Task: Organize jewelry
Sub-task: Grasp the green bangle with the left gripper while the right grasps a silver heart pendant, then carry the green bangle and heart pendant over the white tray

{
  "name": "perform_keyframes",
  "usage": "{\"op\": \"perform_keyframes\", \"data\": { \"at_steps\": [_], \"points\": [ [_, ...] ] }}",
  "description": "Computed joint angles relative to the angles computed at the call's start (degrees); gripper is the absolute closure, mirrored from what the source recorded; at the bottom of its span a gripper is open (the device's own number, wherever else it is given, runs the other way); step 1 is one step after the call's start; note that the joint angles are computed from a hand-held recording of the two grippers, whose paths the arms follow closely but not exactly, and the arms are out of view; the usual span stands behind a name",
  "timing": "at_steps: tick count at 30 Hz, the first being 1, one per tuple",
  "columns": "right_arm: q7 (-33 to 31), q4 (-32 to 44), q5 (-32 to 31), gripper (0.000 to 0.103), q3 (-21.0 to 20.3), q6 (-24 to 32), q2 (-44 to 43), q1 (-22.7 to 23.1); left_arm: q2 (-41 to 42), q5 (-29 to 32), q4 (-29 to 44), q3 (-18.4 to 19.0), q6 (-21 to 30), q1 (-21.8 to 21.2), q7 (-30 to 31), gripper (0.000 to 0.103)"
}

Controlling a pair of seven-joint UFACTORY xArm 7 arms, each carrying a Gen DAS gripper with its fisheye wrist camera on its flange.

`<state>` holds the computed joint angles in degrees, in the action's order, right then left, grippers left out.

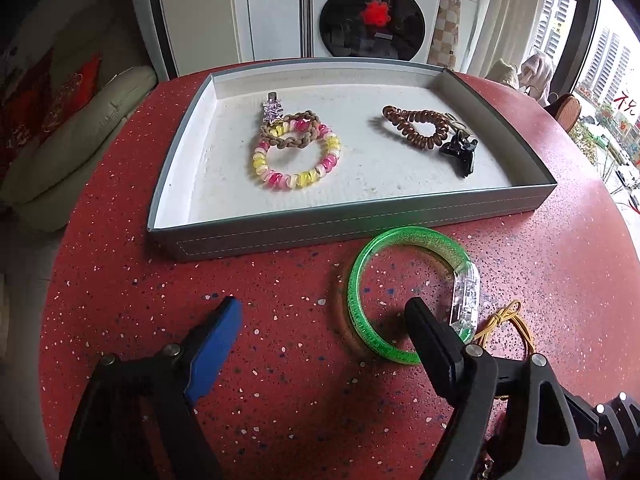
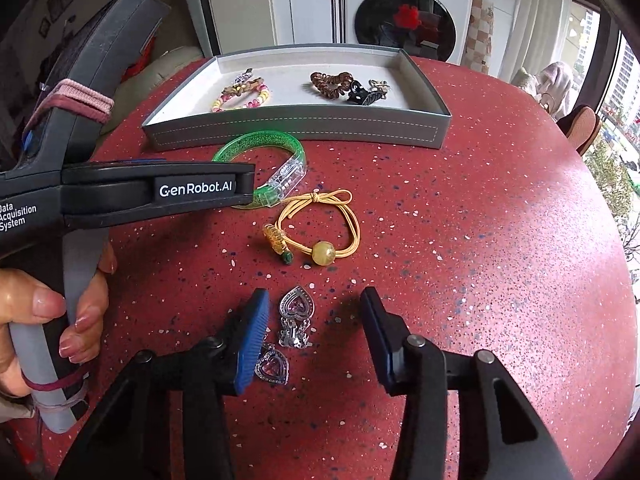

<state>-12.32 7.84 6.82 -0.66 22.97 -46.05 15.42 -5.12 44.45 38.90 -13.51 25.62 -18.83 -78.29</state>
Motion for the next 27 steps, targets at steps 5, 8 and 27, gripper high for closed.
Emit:
{"op": "perform_keyframes", "data": {
  "at_steps": [5, 8, 27],
  "points": [
    [-0.3, -0.3, -0.3, 0.065, 0.2, 0.5, -1.0, 0.5, 0.5, 1.9, 0.6, -0.1, -0.2, -0.4, -0.3, 0.011],
    [-0.8, -0.2, 0.2, 0.077, -0.4, 1.1, -1.3, 1.2, 0.7, 1.7, 1.2, -0.2, 0.3, -0.9, 1.1, 0.017],
    [-5.4, 0.6, 7.1, 0.084, -7.5, 5.4, -3.6, -1.4, -1.4, -0.2, -0.9, -0.5, -4.6, -1.5, 7.6, 0.078]
  ]
}}
